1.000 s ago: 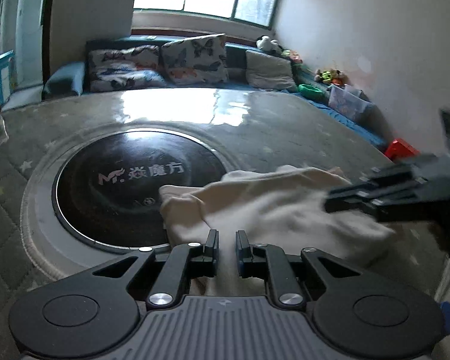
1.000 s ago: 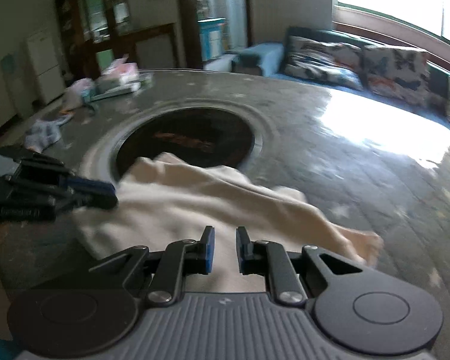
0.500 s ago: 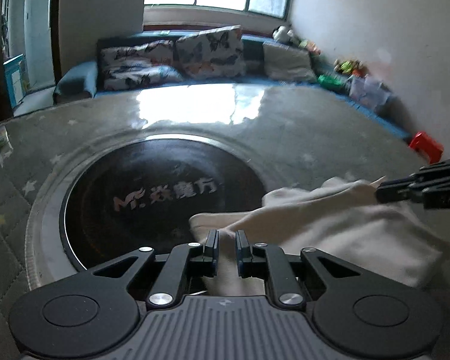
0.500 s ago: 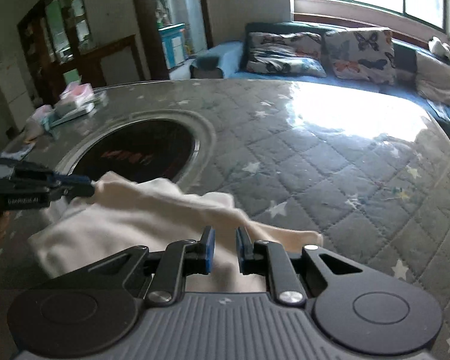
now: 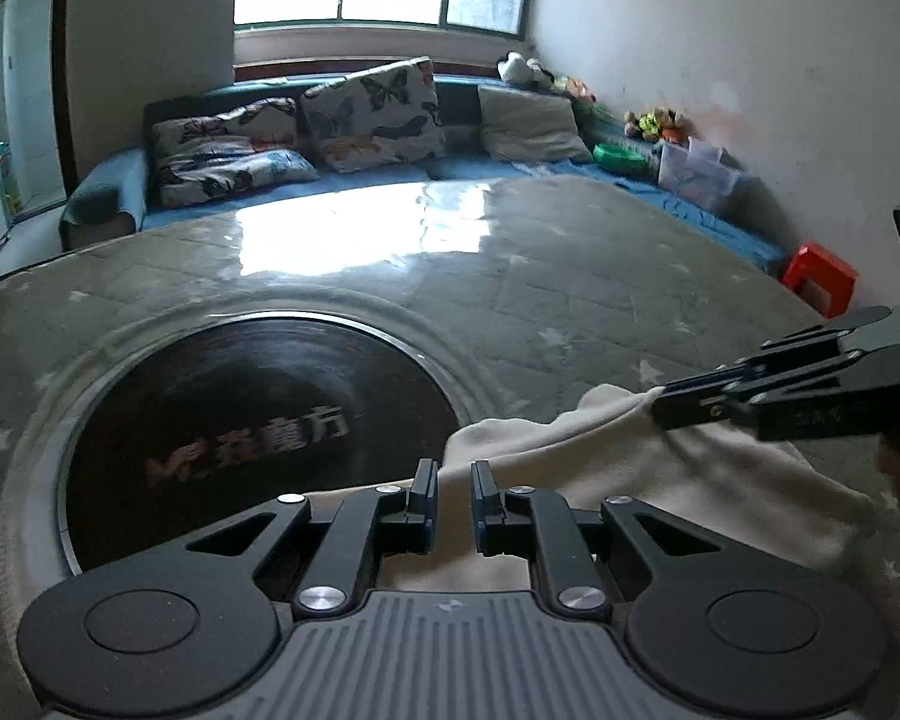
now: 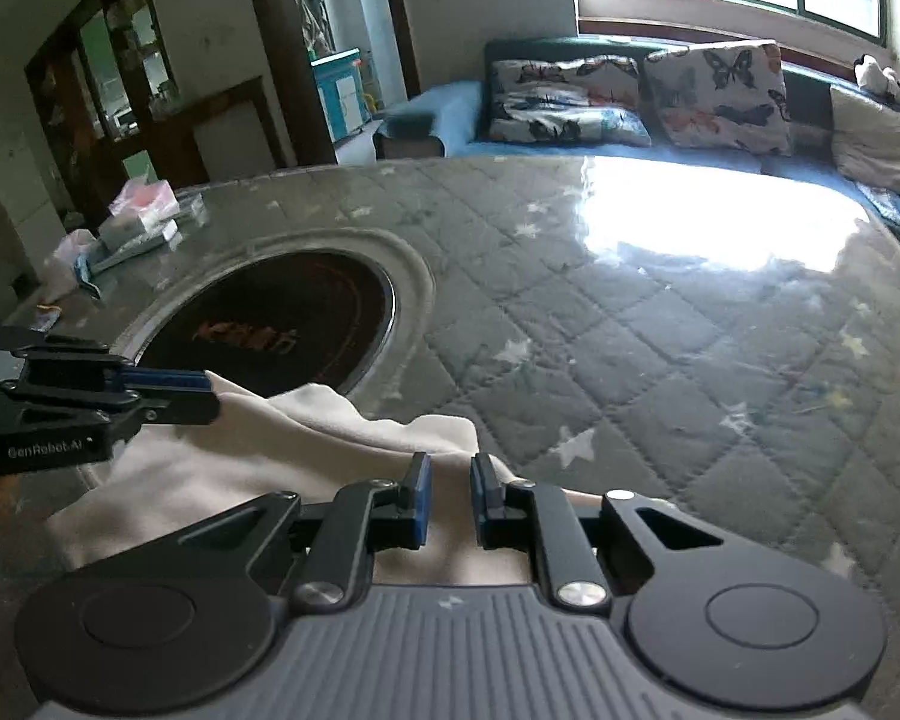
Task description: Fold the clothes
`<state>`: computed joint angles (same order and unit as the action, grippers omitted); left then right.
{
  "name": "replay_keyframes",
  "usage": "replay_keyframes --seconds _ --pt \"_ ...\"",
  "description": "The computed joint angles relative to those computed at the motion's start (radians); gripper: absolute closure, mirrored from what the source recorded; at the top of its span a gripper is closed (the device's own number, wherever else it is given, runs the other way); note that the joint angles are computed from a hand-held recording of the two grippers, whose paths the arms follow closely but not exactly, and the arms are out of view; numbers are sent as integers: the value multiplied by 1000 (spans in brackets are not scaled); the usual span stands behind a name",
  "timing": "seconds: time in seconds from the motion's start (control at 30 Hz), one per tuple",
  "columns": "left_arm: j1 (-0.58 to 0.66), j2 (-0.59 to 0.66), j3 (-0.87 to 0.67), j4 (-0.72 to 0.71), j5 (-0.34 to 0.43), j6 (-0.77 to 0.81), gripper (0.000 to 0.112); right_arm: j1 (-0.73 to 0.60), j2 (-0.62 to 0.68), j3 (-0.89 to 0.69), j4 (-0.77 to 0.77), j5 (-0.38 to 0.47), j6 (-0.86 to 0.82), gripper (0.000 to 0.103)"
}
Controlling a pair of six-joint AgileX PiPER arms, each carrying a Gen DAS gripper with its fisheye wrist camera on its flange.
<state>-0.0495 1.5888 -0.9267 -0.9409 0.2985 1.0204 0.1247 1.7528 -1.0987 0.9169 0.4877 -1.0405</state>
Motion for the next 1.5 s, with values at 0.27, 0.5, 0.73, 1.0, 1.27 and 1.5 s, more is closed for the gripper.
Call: replay_keyframes --seconds 0.27,0.5,0.73,1.0,1.27,1.5 --pt "2 8 -18 110 -2 -107 94 9 -71 49 -31 -9 -12 89" --pt "83 -179 121 4 46 32 87 52 -216 157 -10 51 -113 87" --pt "121 -370 337 -86 57 189 87 91 -345 303 -6 29 -164 87" --pt "110 -390 378 -137 26 216 86 58 -359 361 -48 4 -139 87" --pt "12 -318 340 -139 -53 174 86 15 -361 358 -93 -14 -80 86" --pt "103 -356 340 -112 20 135 83 36 -388 328 -148 26 -52 83"
